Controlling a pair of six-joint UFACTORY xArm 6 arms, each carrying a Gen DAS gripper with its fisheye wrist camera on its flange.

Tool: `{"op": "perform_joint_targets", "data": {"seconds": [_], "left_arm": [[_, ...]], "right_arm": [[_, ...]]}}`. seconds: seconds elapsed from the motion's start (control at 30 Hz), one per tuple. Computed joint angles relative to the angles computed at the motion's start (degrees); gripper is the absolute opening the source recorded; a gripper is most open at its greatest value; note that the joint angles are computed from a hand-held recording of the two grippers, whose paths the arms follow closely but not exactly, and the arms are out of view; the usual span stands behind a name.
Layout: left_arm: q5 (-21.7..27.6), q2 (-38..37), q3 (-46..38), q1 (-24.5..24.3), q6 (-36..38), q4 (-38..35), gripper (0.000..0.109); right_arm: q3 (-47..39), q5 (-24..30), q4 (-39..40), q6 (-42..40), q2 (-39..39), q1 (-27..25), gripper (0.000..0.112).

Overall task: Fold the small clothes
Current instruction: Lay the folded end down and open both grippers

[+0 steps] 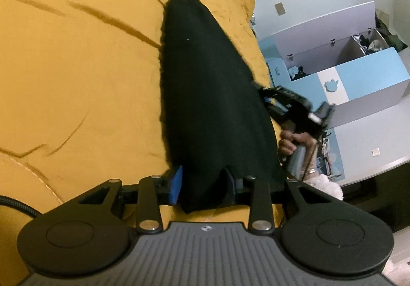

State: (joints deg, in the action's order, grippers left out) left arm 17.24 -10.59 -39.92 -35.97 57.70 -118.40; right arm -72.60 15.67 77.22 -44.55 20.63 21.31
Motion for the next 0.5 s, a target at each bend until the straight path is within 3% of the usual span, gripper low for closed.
{"op": "perform_joint_targets", "data": {"seconds": [0.07, 0.13, 0.2, 0.37, 0.5], "left_arm": [[0.46, 0.33, 0.05, 0.17, 1.09, -0.86, 0.04], [0.78, -0.87, 2.09, -0.01, 1.36, 0.06, 0.045], [2.23, 0.12, 1.6, 0.66, 0.55, 1.49, 0.047], [4.2, 0.48, 1.7, 0.77, 1.71, -0.24, 0.058], [3.45, 0.2, 1.74, -0.45, 2.57, -1.76, 0.066]], "right_arm": [[0.2, 1.25, 1.96, -0.59, 0.86, -0.66, 0.013], [2.39, 2.65, 10.49, -6.3, -1.56, -1.57, 0.031], [6.99, 1.95, 16.88, -12.32, -6.89, -1.55, 0.032], [27.76, -9.65, 26.59, -21.8, -31.25, 3.41, 0.039], [43.18, -15.54, 26.01, -11.49, -49.3, 9.18, 0.046]]}}
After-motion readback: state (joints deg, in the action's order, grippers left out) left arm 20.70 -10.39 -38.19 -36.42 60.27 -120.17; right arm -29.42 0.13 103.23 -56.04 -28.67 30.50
